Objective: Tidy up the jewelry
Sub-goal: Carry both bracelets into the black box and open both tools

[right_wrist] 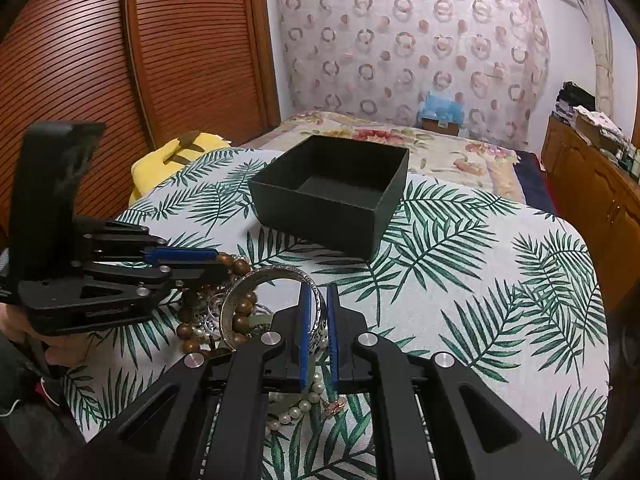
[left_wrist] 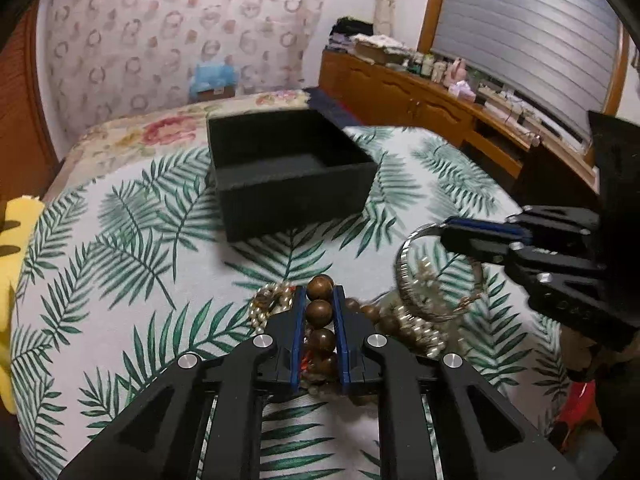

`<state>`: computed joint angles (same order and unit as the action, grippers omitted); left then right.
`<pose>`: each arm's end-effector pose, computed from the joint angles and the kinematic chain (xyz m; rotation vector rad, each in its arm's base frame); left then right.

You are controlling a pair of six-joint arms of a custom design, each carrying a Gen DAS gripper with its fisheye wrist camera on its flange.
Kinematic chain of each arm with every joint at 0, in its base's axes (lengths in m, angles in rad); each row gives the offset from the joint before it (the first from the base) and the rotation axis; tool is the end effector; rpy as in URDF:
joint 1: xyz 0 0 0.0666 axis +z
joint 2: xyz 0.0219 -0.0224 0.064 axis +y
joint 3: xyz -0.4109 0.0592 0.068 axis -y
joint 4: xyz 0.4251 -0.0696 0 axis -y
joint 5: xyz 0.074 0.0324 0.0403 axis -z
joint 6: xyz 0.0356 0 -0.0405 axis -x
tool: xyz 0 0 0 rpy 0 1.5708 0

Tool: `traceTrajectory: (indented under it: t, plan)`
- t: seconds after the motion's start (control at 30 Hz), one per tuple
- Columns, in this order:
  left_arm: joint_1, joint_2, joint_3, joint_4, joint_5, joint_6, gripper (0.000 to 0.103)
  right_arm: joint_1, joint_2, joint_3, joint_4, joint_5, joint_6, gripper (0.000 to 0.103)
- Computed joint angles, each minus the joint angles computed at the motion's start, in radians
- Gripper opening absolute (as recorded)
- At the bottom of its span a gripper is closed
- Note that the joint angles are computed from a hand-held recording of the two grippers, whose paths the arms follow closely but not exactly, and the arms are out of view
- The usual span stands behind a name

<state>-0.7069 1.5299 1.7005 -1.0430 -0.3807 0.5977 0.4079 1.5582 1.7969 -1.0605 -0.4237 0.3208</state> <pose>0.4346 -0.3544 0.5340 -0.0366 2.3673 -0.1604 0.5177 0.2392 0.5647 -1.0266 2.1324 0.5471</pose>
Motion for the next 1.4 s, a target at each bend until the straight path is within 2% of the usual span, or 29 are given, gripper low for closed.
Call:
traceTrajectory:
  t: [0.2, 0.4, 0.8, 1.17, 1.4]
  plan:
    - [-0.014, -0.018, 0.034, 0.028, -0.046, -0.032, 0.012, -0.006, 0.012, 0.037, 0.011, 0.005, -0.013, 0.009]
    - [-0.004, -0.004, 0.102, 0.025, -0.083, -0.073, 0.012, -0.007, 0.032, 0.084, 0.024, 0.011, -0.011, 0.009]
    - [0.056, 0.043, 0.236, -0.045, -0.139, -0.114, 0.012, -0.001, 0.114, 0.202, 0.032, 0.039, -0.041, 0.009]
    - [0.1, 0.141, 0.385, -0.113, -0.119, -0.144, 0.012, -0.001, 0.182, 0.287, 0.011, 0.035, -0.072, 0.009]
    - [0.129, 0.217, 0.445, -0.172, -0.093, -0.129, 0.012, 0.001, 0.211, 0.316, 0.0, 0.028, -0.09, 0.009]
